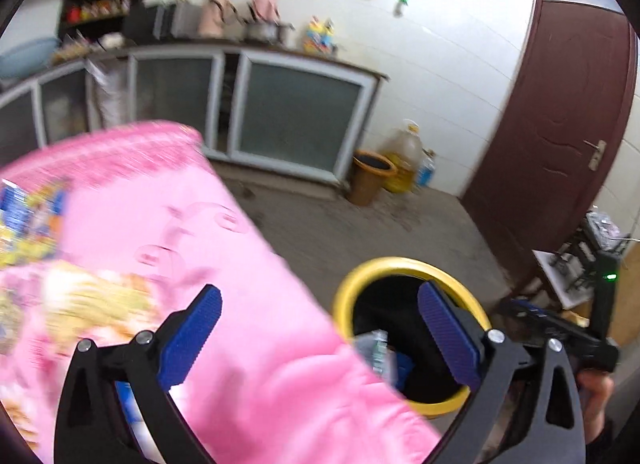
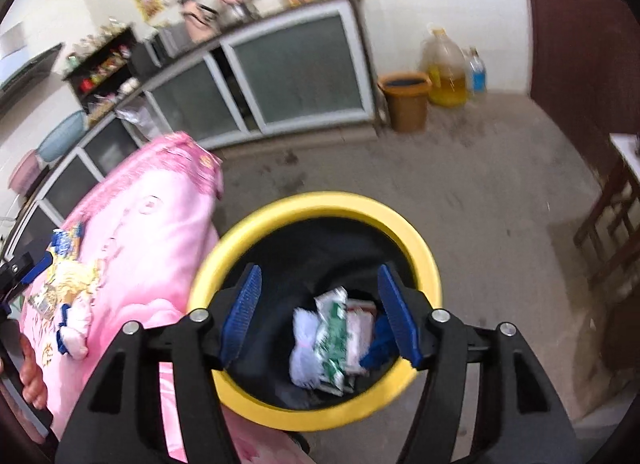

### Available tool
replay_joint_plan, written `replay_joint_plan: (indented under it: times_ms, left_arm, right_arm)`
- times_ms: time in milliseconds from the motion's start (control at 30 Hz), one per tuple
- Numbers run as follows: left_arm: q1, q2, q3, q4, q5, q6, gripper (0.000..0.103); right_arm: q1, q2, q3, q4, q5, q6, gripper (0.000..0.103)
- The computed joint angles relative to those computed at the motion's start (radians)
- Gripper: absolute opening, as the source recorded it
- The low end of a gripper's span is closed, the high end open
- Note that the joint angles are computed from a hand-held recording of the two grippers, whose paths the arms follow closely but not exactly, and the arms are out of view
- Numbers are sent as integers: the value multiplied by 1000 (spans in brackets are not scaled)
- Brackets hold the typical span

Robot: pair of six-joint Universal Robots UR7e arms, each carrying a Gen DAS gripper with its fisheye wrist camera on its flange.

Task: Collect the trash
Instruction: 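Move both open tools back over the table toward the remaining items, then grasp the white knotted bag with the right tool while the left tool grasps the gold foil wrapper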

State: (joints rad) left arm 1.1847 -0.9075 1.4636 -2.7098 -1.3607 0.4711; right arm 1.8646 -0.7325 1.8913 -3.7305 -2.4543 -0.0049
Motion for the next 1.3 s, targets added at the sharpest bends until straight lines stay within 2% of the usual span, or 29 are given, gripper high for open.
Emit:
replay_joint_plan:
  times_ms: [100,200,267,367,433,567,733,833,1033,1100,1300]
  left_arm:
    - [20,-59,45,-88,4,73,95]
    - [47,-119,82,-178,6,158,95]
    - [73,-152,85,-199,-18,205,95]
    - [116,-183,71,-229,-40,295,95]
    - [142,-184,54,-256,-25,363,95]
    - [190,-153,5,-321,3,444,95]
    - [233,-114,-49,-342,18,420,95]
    - [249,-111,-58,-319,20,422,95]
    - [257,-96,-82,-261,16,439,95]
    - [259,-86,-98,-243,22,432,95]
    - [265,-64,-131,-204,16,416,95]
  right_arm:
    - [46,59,-62,-64,20,-108,62]
    - [86,115,-129,-69,81,-180,63]
    - [107,147,-173,-51,127,-218,64]
    - [140,205,-249,10,213,-258,67]
    - [158,247,-304,79,271,-268,69]
    - [184,330,-407,180,313,-281,69]
    - [194,424,-533,283,342,-283,69]
    - [194,454,-580,367,321,-273,67]
    - [178,454,-582,454,291,-277,65]
    - [175,448,-578,476,285,-271,61]
    - [174,456,-594,520,249,-312,58]
